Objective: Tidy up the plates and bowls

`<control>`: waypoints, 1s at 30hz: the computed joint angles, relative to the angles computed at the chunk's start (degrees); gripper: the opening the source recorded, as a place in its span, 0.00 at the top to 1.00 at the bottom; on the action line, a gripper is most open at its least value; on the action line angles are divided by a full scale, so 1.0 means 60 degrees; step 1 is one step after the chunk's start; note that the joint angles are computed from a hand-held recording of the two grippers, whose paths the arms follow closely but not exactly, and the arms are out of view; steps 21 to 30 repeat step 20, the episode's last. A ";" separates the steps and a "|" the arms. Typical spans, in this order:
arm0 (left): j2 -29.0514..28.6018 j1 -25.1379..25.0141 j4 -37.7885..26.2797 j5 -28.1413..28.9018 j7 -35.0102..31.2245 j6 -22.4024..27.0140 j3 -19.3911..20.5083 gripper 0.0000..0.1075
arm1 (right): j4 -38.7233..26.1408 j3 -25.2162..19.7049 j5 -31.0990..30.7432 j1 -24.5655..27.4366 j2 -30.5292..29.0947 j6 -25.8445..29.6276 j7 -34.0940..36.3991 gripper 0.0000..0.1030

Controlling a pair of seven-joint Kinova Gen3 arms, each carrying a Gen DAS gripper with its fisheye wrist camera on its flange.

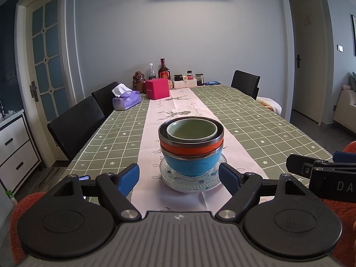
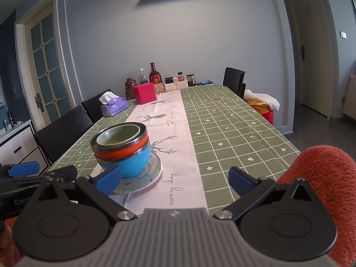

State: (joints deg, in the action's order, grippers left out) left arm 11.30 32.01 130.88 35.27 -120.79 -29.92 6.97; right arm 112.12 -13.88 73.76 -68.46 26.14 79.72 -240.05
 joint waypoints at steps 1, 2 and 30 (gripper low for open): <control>-0.0008 0.0004 -0.0003 0.0026 -0.0024 0.0015 -0.0008 0.12 | 0.0008 -0.0004 0.0001 0.0005 -0.0005 -0.0011 0.0004 0.03; -0.0012 0.0034 -0.0004 0.0087 -0.0089 0.0003 -0.0018 0.12 | 0.0014 -0.0008 0.0001 0.0003 -0.0003 -0.0016 -0.0003 0.03; -0.0001 -0.0010 -0.0040 0.0212 -0.0216 0.0058 -0.0015 0.12 | 0.0064 -0.0019 0.0030 0.0096 -0.0046 -0.0219 -0.0016 0.03</control>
